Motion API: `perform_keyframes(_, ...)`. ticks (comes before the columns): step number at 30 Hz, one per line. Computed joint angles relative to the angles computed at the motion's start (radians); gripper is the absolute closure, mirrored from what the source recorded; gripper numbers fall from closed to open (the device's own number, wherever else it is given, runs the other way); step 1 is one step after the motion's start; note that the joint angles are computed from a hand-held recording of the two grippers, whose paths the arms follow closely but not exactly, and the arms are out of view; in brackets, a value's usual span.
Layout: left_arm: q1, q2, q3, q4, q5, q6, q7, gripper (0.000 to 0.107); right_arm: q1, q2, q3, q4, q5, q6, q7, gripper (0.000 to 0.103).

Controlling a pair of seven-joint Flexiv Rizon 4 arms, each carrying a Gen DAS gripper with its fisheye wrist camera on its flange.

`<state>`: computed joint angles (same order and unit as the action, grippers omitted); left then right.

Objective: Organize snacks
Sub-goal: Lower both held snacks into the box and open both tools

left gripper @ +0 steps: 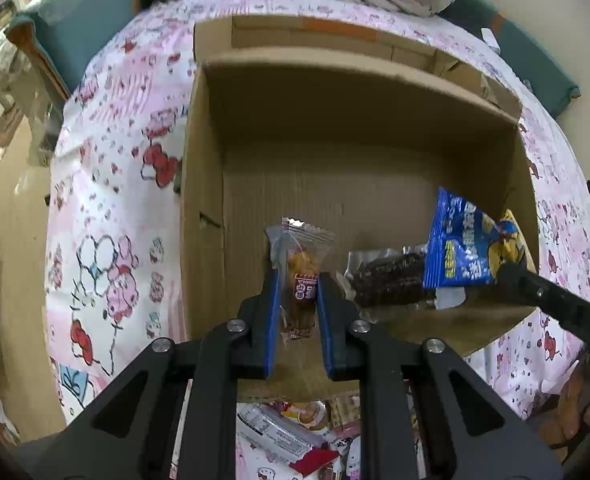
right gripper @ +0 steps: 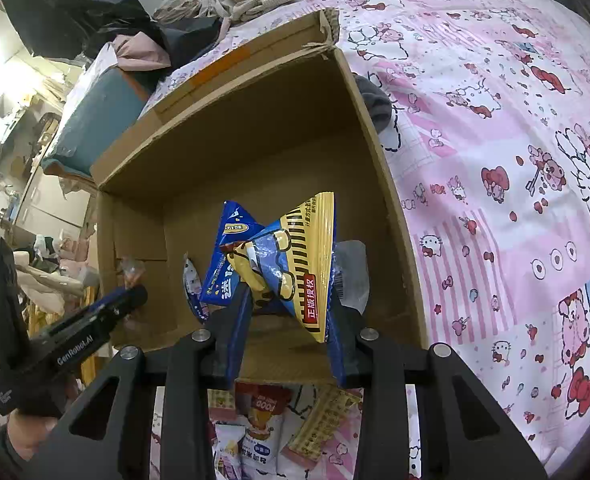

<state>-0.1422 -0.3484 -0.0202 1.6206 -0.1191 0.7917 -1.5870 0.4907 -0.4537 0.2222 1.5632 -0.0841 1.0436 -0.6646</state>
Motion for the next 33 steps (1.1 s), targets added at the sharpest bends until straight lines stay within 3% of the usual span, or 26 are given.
perform_keyframes(14,0.001,0.004,-0.016,0.010,-0.036,0.009,0.039,0.088,0.020,-0.017,-0.009,-0.030,-0.044,-0.046,-0.034,0.062)
perform_keyframes(17,-0.005,0.007,-0.012,0.009,-0.029,0.012,0.035,0.075,0.022,-0.015,-0.013,-0.025,-0.037,-0.038,-0.019,0.046)
perform_keyframes(19,-0.005,0.011,-0.012,0.014,-0.032,0.020,0.034,0.059,0.023,-0.010,-0.018,-0.015,-0.041,-0.018,-0.007,0.030)
perform_keyframes(21,-0.004,0.016,-0.013,0.021,-0.037,0.032,0.035,0.035,0.031,-0.006,-0.029,-0.005,-0.059,0.001,0.009,0.023)
perform_keyframes(22,-0.003,0.018,-0.013,0.024,-0.041,0.040,0.035,0.032,0.032,-0.002,-0.033,0.001,-0.067,0.016,0.016,0.019)
perform_keyframes(25,0.003,0.022,-0.018,0.031,-0.060,0.051,0.044,0.030,0.034,0.002,-0.041,0.014,-0.084,0.042,0.038,0.013)
perform_keyframes(33,0.005,0.047,-0.017,0.057,-0.072,0.062,0.048,0.030,0.034,0.022,-0.043,0.035,-0.111,0.048,0.067,0.012)
